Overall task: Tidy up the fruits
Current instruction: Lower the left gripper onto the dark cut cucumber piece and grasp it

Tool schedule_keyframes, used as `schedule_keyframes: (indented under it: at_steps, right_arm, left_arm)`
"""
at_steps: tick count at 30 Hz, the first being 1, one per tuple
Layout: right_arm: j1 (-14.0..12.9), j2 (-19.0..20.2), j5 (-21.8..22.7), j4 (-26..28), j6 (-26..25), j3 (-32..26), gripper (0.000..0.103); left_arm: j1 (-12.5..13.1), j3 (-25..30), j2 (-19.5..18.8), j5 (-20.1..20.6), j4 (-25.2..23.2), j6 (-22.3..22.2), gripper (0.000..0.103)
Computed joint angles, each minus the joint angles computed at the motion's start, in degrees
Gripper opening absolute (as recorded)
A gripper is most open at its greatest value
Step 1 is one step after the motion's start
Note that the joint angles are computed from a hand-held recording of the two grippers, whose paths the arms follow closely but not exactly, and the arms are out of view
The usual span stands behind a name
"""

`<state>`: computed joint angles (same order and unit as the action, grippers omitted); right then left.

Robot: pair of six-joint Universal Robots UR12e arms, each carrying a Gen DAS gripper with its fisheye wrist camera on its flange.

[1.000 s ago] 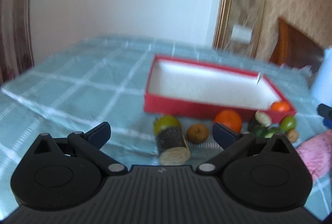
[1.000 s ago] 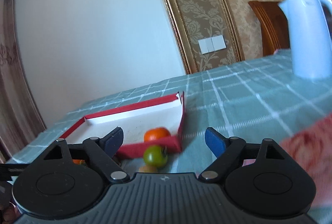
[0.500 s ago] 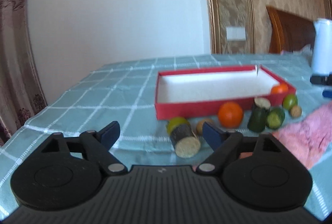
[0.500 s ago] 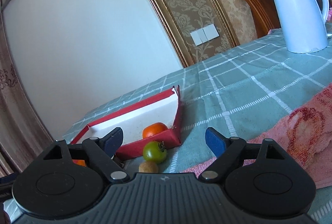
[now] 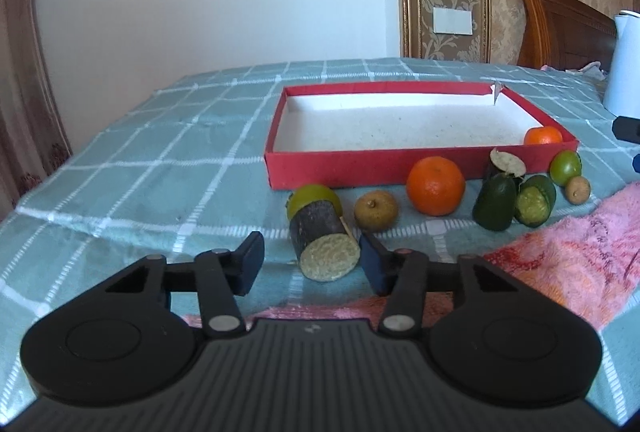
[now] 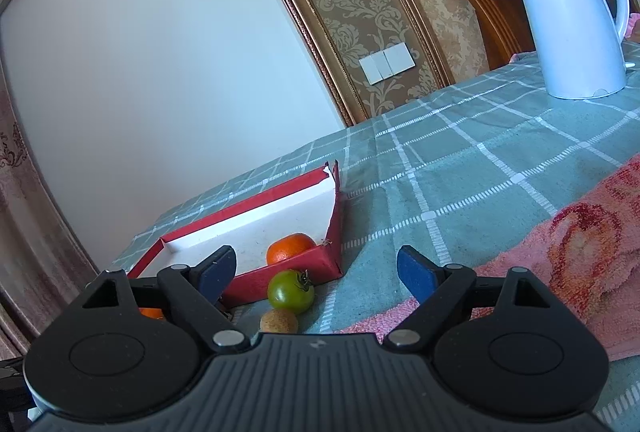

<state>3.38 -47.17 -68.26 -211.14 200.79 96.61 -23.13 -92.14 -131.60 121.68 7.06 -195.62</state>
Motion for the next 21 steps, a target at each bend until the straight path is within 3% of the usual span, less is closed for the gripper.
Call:
schedule_keyframes:
  at_steps: [3,13,15,21]
  right_arm:
    - [0.01,-0.02,-0.12,0.22,0.31,-0.05,0.088]
    - [0.04,-0.09,-0.38,0.86,0.48,-0.11,0.089]
    - [0.14,-0.25,-0.69,1.92,-0.08,-0.16,0.093]
    - [0.62,-1.0,-1.87,7.84,-2.73,-0.63,0.094]
  left_arm:
    - [0.18,-0.39,0.14,-1.48,0.41,-0.11,0.032]
    - [-0.11,-1.38,0.61,-0.99,2.55,0.01,0.031]
    - [-0.27,-1.56,0.87,-0.87,3.23,0.27,0.031]
    - [-0.53,-1.68,1.53,-0.64,5.03,1.29,0.03]
